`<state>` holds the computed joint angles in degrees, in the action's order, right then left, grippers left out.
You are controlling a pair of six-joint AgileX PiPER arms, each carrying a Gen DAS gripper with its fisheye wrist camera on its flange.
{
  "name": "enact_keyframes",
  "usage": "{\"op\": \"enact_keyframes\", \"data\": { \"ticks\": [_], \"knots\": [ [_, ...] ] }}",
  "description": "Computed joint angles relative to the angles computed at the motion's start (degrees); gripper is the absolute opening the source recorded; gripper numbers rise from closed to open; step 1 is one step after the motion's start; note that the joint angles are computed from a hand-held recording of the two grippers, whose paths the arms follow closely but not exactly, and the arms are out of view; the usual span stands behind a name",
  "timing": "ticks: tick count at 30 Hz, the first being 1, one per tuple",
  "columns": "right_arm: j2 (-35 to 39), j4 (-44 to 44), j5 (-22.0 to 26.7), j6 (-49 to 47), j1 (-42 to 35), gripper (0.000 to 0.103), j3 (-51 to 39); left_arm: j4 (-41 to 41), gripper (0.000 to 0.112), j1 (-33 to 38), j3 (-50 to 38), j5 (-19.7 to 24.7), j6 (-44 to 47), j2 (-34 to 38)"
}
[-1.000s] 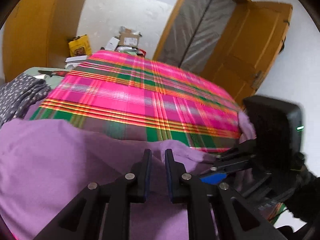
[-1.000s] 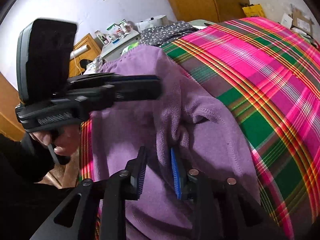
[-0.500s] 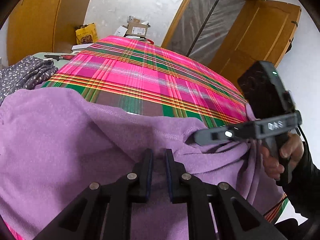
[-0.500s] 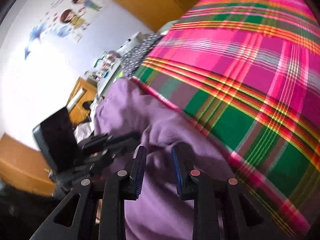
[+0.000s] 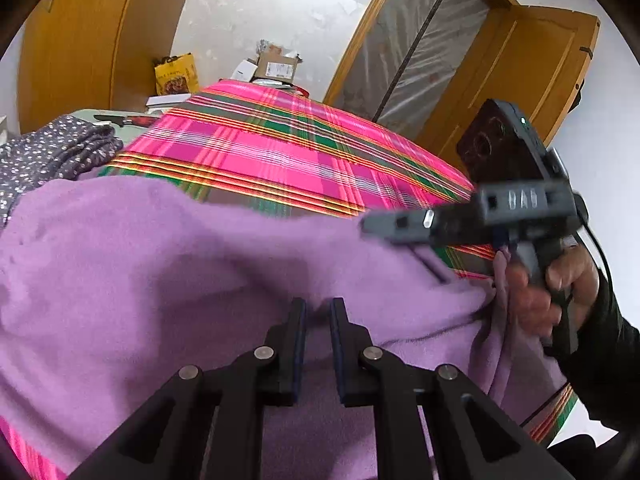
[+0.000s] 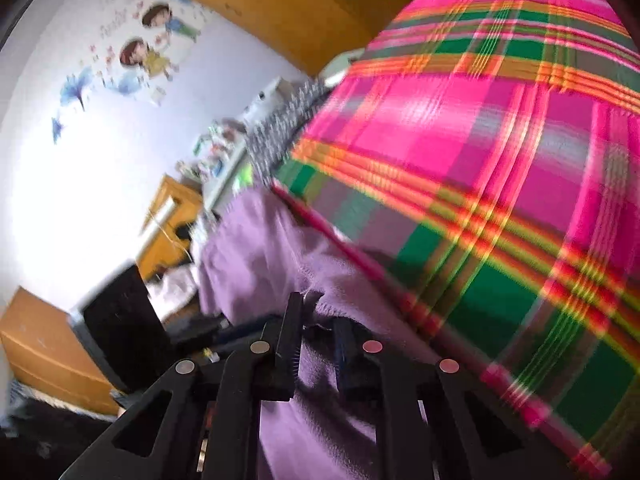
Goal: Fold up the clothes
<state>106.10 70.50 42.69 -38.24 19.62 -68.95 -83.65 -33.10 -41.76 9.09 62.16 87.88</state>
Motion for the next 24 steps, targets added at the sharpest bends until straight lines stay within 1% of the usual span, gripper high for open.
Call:
{"op": "enact_keyframes", "data": {
  "ticks": [2,5,6,9,10,11,13,14,18,21,24],
  "knots": [
    [-0.56,2.22,0.72,-1.00,-1.83,0.013,0.18,-1.10,0.013,0.37,0.90,-0.07,0.88,-0.47],
    [0.24,2.59,1.64,0.25,-3.50,0.013,-1.25,-2.95,0.013,1.26,2.10,0.08,2.43,-0.78],
    [1.27,2.42,2.34,1.49,-4.04,0.013,-2.03,-5.38,0.013,1.95,2.54,0.74,4.86,-0.69],
    [6.03,1.83,5.71,6.57,-5.92,0.014,-5.05,-11.04,0.013,3.49,3.43,2.71,10.52,-0.57],
    [8.12,1.87,7.32,8.74,-6.71,0.015,-6.17,-11.04,0.013,3.51,3.50,2.75,10.58,-0.61],
    [9.97,2.62,9.07,10.14,-7.52,0.014,-6.79,-11.01,0.013,3.53,3.57,2.77,10.62,-0.64],
    [11.04,4.98,11.01,9.08,-8.42,0.014,-6.51,-10.90,0.013,3.42,3.68,2.65,10.71,-0.75],
    [11.11,5.02,11.77,8.82,-8.58,0.017,-6.45,-11.46,0.013,3.41,3.82,2.68,11.35,-0.80],
    [8.75,-1.07,13.79,8.98,-7.70,0.022,-6.90,-13.98,0.013,4.09,4.09,3.66,14.16,-0.60],
    [8.23,-5.08,15.13,10.17,-6.88,0.022,-7.93,-15.21,0.013,4.11,4.05,3.92,15.08,-0.45],
    [9.01,-5.39,15.06,10.47,-6.02,0.022,-8.88,-15.63,0.013,4.23,4.03,4.04,15.51,-0.33]
  ]
}}
